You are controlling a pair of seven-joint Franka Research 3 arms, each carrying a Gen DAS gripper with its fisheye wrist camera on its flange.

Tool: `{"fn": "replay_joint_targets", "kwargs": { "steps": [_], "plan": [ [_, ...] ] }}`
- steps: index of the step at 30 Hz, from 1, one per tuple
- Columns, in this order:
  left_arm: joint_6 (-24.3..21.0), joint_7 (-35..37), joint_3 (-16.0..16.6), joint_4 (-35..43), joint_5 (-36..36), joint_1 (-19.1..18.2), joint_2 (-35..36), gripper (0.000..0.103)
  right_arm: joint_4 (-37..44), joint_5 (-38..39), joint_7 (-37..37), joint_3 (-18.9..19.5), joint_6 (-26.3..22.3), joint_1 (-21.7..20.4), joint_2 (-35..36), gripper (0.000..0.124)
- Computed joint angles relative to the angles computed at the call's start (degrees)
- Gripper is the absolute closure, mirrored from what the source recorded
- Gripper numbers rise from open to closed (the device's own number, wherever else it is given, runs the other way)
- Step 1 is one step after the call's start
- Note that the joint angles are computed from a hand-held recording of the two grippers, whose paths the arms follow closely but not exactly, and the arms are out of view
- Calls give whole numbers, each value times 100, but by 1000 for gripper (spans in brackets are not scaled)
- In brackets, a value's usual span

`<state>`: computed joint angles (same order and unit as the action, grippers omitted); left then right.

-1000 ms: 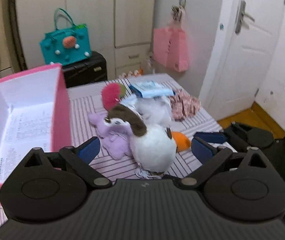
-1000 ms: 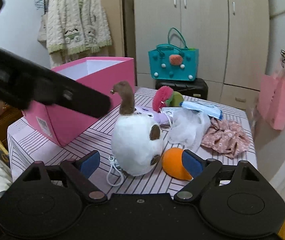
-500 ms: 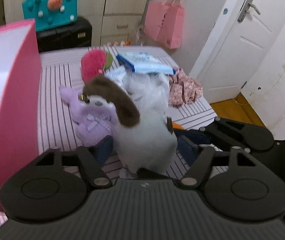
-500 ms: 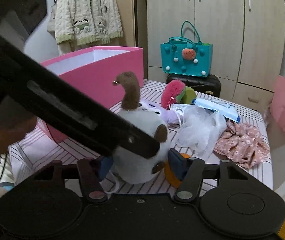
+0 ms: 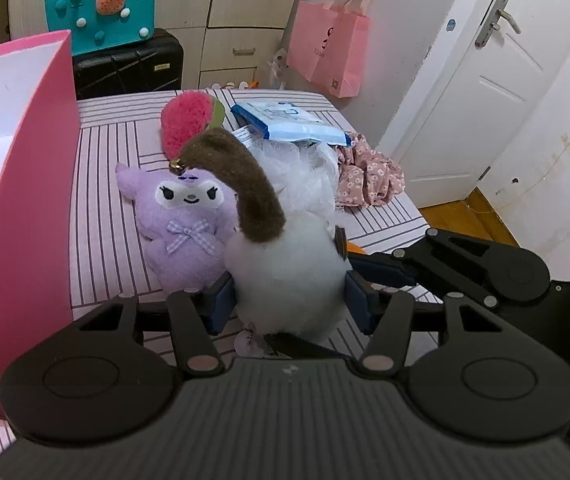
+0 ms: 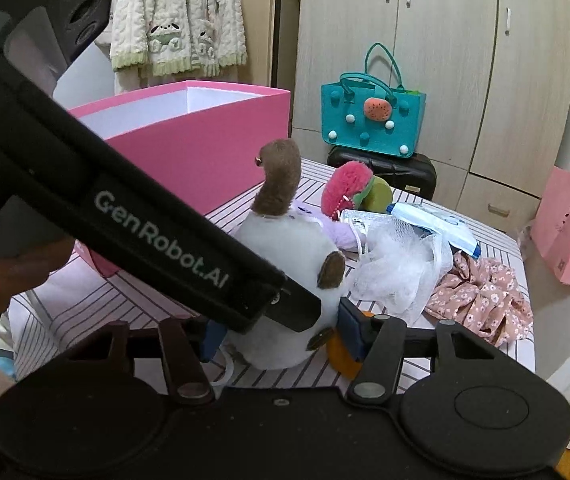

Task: Organize soft objects
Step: 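Grasp the white plush with brown ears with the left gripper, then carry the white plush into the pink box and open the left gripper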

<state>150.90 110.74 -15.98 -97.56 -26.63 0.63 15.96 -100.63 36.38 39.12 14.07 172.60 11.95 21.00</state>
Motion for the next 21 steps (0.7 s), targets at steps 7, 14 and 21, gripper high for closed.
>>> {"fn": "replay_joint_targets", "kwargs": {
  "steps": [7, 14, 21],
  "plan": [
    [-35, 125, 36, -158, -24, -13, -242, 47, -210, 58, -140, 106, 233, -23, -189, 62],
    [-662, -60, 213, -36, 120, -74, -416, 47, -309, -139, 306, -179, -134, 207, -457, 62],
    [-1138, -87, 379, -126, 138, -108, -769, 47, -225, -655, 1069, -550, -873, 495, -734, 62]
  ]
}}
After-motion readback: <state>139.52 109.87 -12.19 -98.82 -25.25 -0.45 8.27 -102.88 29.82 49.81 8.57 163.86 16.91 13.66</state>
